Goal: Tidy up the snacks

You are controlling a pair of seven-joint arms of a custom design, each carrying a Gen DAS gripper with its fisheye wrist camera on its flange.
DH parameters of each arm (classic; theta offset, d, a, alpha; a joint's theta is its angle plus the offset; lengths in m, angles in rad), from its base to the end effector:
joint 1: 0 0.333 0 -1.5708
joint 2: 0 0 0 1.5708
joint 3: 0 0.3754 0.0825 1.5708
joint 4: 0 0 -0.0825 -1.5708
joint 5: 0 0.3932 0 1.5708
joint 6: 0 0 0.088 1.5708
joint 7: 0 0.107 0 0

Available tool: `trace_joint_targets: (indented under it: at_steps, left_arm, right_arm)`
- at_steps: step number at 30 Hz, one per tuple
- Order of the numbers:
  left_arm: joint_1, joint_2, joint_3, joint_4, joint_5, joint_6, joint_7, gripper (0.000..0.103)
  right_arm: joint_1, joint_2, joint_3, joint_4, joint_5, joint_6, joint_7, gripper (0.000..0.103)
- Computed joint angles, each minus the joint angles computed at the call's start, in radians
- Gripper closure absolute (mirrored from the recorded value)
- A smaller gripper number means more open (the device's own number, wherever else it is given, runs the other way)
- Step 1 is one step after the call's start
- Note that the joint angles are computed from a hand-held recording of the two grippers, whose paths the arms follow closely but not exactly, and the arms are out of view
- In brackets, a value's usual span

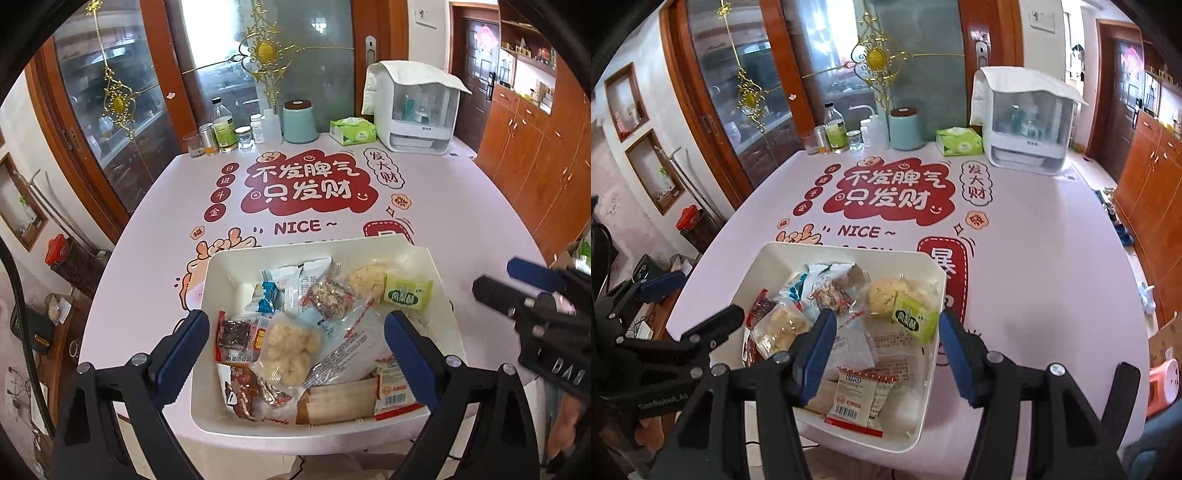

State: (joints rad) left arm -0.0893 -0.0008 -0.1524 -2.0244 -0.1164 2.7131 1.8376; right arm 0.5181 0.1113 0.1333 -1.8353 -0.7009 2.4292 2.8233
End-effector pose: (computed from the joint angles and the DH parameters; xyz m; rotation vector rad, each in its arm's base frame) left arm 0.5910 -0.1415 0.5838 -1.4206 2.1901 -0.7344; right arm 0.5186 0.3875 0.5767 -1.6178 1.9340 -0.6261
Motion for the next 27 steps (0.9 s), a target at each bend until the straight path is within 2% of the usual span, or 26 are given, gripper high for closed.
trace_joint_targets:
  at_steps: [6,10,14,27]
  left_arm:
    - [-0.004,-0.009,-0.004,-0.011,0.071,0.058,-0.106,0.008]
    - [-0.002,-0.008,-0.003,-0.007,0.095,0.067,-0.153,0.008]
    - [-0.004,-0.006,-0.004,-0.003,0.087,0.064,-0.158,0.008]
    - [-0.013,0.008,-0.007,0.009,0.095,0.035,-0.184,0.008]
  right_arm:
    - [0.011,-0.006,0.003,0.017,-0.022,-0.040,0.031,0.045]
    - [0.012,-0.012,0.006,0.021,-0.032,-0.040,0.045,0.045]
    - [0.022,-0.009,0.009,0.038,-0.074,-0.076,0.064,0.045]
    - [0.024,0.000,0.008,0.045,-0.069,-0.076,0.054,0.044]
